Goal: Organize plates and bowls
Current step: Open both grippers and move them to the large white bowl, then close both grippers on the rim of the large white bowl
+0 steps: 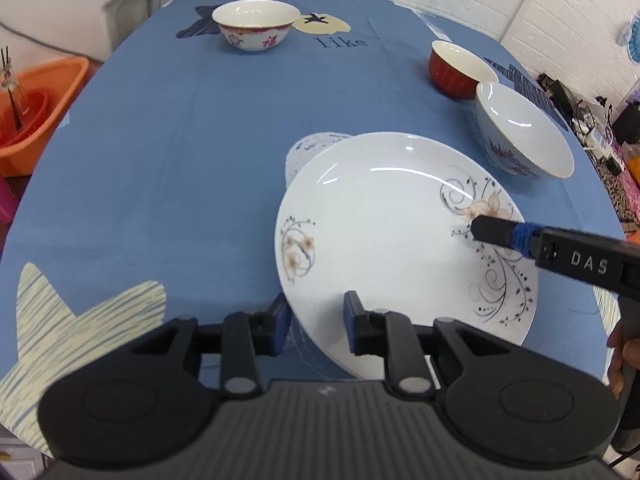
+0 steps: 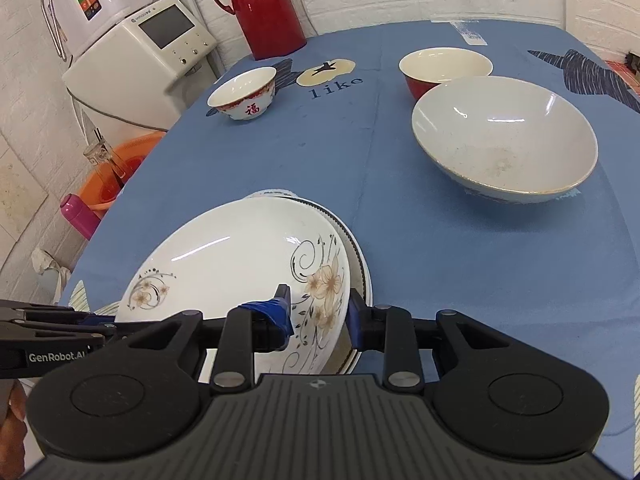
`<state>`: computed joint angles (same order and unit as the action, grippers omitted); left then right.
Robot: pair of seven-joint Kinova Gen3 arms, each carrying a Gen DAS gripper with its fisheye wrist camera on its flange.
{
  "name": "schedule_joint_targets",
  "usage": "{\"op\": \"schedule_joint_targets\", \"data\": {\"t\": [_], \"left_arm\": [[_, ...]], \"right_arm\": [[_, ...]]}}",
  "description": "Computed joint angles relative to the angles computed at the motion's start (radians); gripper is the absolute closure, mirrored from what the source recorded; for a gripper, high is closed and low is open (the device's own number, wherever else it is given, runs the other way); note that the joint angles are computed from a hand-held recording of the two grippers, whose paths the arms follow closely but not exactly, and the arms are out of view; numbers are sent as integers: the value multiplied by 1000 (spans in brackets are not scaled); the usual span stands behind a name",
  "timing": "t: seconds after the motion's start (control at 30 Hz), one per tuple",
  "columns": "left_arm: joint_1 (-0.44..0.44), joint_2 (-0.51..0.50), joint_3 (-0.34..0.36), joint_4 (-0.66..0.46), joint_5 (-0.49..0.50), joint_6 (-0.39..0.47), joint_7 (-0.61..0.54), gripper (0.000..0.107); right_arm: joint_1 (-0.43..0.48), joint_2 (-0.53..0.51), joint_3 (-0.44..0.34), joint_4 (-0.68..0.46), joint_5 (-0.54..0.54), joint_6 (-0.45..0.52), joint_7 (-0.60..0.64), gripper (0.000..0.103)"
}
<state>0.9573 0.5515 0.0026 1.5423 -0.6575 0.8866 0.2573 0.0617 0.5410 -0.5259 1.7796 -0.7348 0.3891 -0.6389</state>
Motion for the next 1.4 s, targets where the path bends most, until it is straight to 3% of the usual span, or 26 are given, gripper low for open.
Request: {"op": "schedule_joint_targets", "data": {"t": [0.07, 0.13, 0.2, 0.4, 0.6, 0.73, 0.9, 1.1, 1.23, 1.33, 1.4], "left_arm": [[-1, 7, 4, -12, 1, 12, -17, 80], [-4, -3, 2, 8, -4, -16, -16, 52], [11, -12, -8, 16, -17, -6, 2, 52], [31, -63, -5, 36, -77, 44, 65, 51], [-24, -64, 28, -49, -113, 63, -17, 49], [-78, -12, 21, -168, -69, 15, -157, 48], [-200, 108, 85, -377, 26, -6, -360, 47], [-284, 254, 74, -611, 204, 12, -562, 47], [-323, 355, 79, -777, 298, 86, -666, 47], [-339, 396, 69, -834, 355, 83, -712, 47], [-341, 441, 57, -914, 387, 128, -743, 47]], "right_arm": [[15, -2, -21, 10, -17, -25, 17, 88], [20, -11, -27, 14, -22, -40, 16, 87], [26, -26, -38, 29, -21, -84, 21, 86], [139, -7, -124, 2, -79, -44, 74, 86], [130, -50, -30, -56, -105, 24, 88, 87], [104, -60, 84, -116, -110, 63, 38, 86], [36, -11, 219, -233, -23, 120, -115, 86], [-29, 99, 284, -409, 120, 213, -278, 84], [-74, 171, 318, -521, 211, 266, -388, 83], [-72, 226, 305, -603, 244, 327, -428, 82], [-85, 250, 308, -637, 269, 345, -453, 81]]}}
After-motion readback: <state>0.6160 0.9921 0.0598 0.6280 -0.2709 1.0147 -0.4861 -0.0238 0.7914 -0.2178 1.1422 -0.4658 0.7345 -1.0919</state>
